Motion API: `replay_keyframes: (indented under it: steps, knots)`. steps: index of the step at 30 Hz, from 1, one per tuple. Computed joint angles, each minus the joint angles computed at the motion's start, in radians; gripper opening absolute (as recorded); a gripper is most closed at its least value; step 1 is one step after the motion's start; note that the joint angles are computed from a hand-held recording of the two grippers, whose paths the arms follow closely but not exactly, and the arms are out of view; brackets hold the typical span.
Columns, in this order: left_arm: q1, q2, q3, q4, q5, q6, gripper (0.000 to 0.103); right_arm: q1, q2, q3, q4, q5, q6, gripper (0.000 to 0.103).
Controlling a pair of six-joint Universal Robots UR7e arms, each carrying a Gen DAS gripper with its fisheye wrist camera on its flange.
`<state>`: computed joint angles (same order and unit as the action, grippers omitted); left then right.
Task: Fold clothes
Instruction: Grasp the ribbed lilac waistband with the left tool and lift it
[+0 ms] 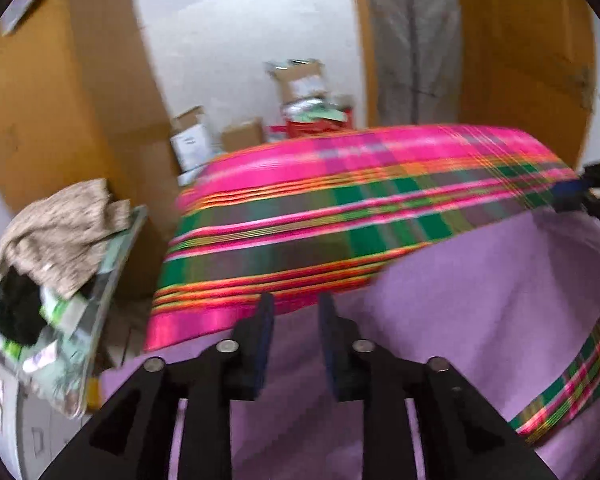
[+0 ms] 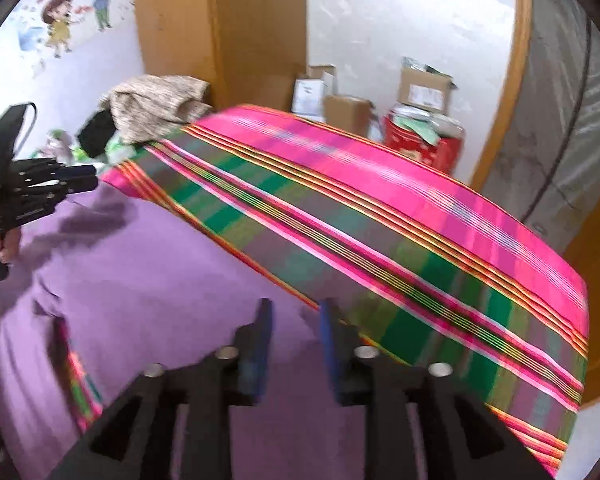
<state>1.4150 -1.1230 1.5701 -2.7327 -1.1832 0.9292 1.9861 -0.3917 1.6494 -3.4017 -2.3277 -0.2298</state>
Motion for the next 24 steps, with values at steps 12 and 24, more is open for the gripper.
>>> replay_keyframes:
  steps: [12, 24]
  knots:
    - [0.125, 0.093, -0.254, 0.091, 0.117, -0.092, 0.032, -0.011, 0.128, -0.229, 0.195, 0.089, -0.029, 0.036]
    - [0.160, 0.173, -0.415, 0.283, 0.084, -0.183, 0.045, -0.060, 0.175, -0.346, 0.319, 0.169, -0.030, 0.037]
